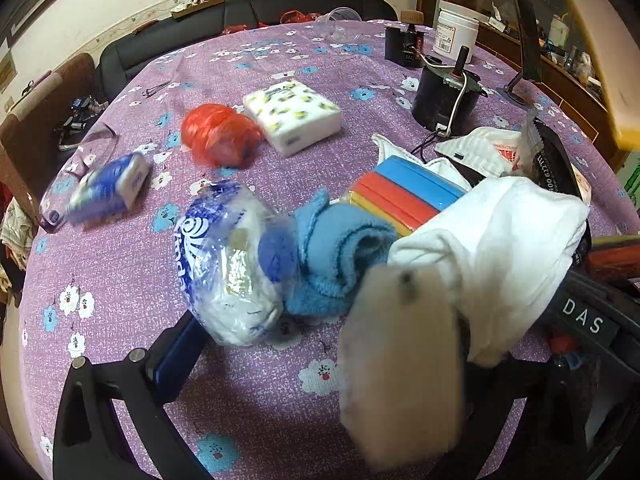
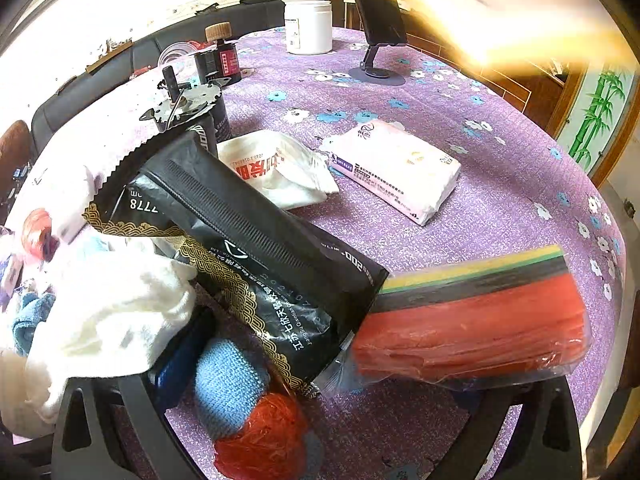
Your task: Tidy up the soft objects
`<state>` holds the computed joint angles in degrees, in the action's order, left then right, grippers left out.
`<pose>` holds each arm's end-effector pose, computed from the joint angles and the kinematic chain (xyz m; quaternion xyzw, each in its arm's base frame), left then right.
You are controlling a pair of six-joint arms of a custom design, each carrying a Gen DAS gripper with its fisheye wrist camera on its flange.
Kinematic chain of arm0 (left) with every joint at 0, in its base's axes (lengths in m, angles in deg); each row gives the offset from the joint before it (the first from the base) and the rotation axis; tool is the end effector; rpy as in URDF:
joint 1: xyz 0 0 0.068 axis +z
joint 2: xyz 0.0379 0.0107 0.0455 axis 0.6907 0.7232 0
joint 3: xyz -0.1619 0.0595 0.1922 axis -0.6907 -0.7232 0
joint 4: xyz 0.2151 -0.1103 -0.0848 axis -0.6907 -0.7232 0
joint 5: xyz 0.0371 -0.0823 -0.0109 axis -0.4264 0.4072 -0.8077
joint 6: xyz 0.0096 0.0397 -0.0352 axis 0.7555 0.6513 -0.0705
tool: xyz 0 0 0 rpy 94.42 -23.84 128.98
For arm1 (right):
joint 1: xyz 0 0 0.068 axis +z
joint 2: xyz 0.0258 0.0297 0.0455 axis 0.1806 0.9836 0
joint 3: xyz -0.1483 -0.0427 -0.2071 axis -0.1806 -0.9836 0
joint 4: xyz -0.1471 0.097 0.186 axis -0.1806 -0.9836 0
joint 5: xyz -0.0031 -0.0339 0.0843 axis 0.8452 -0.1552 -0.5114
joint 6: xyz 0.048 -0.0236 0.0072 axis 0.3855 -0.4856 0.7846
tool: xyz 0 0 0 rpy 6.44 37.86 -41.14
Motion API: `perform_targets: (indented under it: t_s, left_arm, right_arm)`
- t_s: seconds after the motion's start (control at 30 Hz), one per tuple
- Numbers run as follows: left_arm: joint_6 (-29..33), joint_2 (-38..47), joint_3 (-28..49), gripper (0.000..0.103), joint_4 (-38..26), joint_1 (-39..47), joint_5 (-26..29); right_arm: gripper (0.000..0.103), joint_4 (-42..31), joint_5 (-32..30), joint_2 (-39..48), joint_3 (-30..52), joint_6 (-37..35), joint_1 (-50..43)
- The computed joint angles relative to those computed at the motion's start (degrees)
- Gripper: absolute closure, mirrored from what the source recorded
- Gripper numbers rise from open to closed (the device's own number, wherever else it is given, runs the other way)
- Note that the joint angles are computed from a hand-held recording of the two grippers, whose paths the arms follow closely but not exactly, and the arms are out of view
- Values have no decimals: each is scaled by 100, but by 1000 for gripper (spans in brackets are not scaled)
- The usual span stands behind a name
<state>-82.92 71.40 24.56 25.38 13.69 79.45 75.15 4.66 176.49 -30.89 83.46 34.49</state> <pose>0.2672 -0.1515 0.0052 0.1993 0.9389 -0.0543 0.2753 0.2210 0.0801 -0.0117 0.3084 0.9078 -0.0928 0.2686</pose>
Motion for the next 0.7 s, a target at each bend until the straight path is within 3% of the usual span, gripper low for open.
perform_targets:
  t_s: [0.7]
  left_arm:
    - [3, -2, 3, 0, -12, 2, 0]
  right_arm:
    - [1, -60, 69, 65, 95, 39, 53]
